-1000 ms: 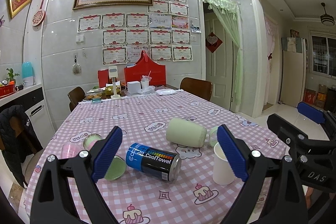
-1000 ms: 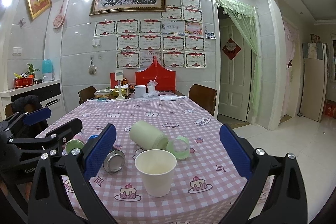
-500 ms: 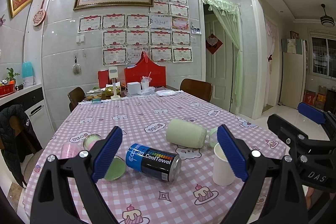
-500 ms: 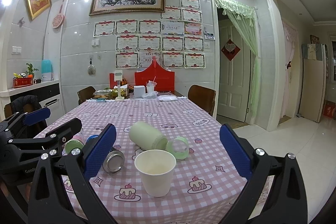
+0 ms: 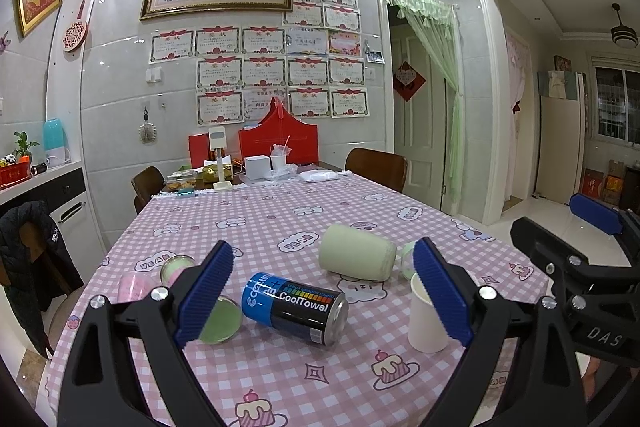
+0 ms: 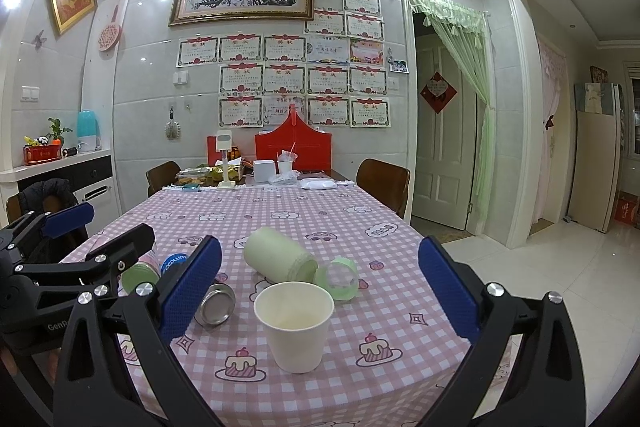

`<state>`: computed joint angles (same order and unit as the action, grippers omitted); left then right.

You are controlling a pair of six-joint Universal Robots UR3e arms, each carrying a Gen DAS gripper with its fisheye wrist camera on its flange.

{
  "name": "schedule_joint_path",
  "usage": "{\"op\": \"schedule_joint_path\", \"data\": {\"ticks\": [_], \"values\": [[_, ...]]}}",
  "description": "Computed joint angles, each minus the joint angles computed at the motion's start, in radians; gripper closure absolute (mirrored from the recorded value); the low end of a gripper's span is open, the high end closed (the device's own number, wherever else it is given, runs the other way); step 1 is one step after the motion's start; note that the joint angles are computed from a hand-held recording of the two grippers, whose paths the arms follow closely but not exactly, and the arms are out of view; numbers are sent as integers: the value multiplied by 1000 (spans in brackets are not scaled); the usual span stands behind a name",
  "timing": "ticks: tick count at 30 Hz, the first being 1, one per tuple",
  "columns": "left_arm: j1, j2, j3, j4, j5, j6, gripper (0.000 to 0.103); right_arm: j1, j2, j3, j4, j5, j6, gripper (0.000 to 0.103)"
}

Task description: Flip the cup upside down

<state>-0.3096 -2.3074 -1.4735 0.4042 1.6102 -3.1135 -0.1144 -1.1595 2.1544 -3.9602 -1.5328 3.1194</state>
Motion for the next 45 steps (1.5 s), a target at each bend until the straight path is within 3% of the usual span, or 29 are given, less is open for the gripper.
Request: {"op": "schedule_joint_path", "data": {"ticks": [45], "values": [[14, 9, -19, 4, -8, 0, 13, -7, 9, -9, 0, 7, -4, 8]]}}
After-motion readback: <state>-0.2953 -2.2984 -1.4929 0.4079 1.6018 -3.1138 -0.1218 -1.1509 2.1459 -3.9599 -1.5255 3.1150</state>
